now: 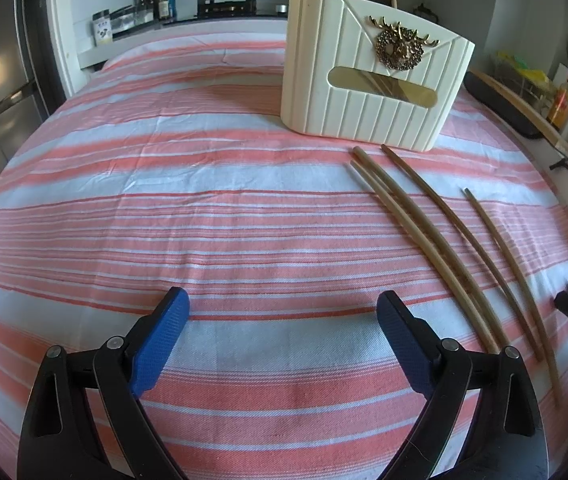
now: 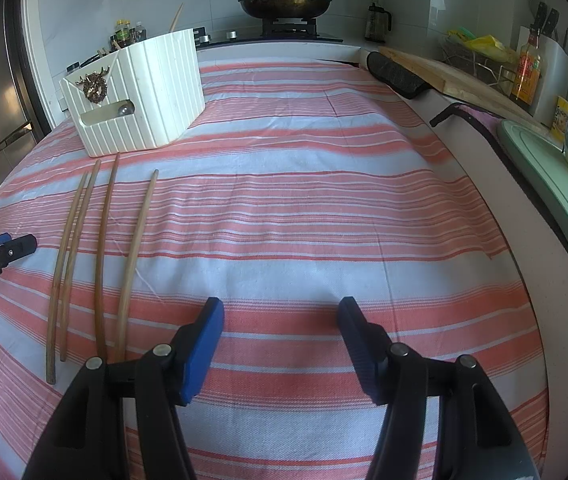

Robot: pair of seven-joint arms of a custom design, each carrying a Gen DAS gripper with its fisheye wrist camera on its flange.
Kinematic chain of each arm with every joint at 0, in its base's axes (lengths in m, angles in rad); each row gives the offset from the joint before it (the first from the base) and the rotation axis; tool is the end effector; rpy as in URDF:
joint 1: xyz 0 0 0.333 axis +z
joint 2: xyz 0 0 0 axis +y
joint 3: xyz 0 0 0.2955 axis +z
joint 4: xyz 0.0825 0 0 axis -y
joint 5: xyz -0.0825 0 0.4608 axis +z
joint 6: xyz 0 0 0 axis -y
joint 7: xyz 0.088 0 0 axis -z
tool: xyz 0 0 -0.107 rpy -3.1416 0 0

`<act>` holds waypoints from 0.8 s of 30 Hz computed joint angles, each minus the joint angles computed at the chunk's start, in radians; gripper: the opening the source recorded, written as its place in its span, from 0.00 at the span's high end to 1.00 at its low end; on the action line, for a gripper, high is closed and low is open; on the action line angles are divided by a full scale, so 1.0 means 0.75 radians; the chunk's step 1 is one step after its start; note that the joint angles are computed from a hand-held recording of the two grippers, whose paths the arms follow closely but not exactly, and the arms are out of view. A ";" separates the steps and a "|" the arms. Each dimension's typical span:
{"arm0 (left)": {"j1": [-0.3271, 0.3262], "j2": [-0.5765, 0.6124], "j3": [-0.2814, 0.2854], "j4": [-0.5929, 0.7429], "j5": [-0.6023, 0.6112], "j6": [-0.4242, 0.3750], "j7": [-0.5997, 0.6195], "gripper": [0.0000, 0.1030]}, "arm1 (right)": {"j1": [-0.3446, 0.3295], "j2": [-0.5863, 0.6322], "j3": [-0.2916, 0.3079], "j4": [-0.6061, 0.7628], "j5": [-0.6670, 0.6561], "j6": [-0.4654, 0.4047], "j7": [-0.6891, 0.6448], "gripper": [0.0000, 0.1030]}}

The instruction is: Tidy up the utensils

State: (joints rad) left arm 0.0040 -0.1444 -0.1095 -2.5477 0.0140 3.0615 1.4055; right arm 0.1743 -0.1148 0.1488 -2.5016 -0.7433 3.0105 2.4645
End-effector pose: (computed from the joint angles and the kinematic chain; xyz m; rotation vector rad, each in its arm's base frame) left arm 0.5423 -0.0577 0.3207 -1.9059 1.8275 -0.6992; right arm 0.5002 0.2187 0.3067 -1.9460 1.6859 -0.5727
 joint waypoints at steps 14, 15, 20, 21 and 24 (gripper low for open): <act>0.008 0.000 -0.006 0.000 0.030 -0.002 -0.026 0.07 | 0.001 0.000 0.000 0.000 -0.001 -0.001 0.001 0.41; 0.005 0.000 -0.004 0.000 0.027 -0.003 -0.023 0.07 | 0.001 0.000 0.001 0.001 -0.003 -0.003 0.003 0.41; 0.006 0.000 -0.005 0.000 0.028 -0.004 -0.025 0.07 | 0.001 0.000 -0.001 0.001 -0.003 -0.002 0.002 0.41; 0.003 -0.001 -0.002 0.000 0.023 -0.003 -0.020 0.06 | 0.001 0.000 -0.001 0.001 -0.003 -0.002 0.002 0.41; 0.010 -0.001 -0.008 -0.001 0.030 -0.002 -0.032 0.06 | 0.002 0.000 -0.002 0.000 -0.001 0.001 0.001 0.41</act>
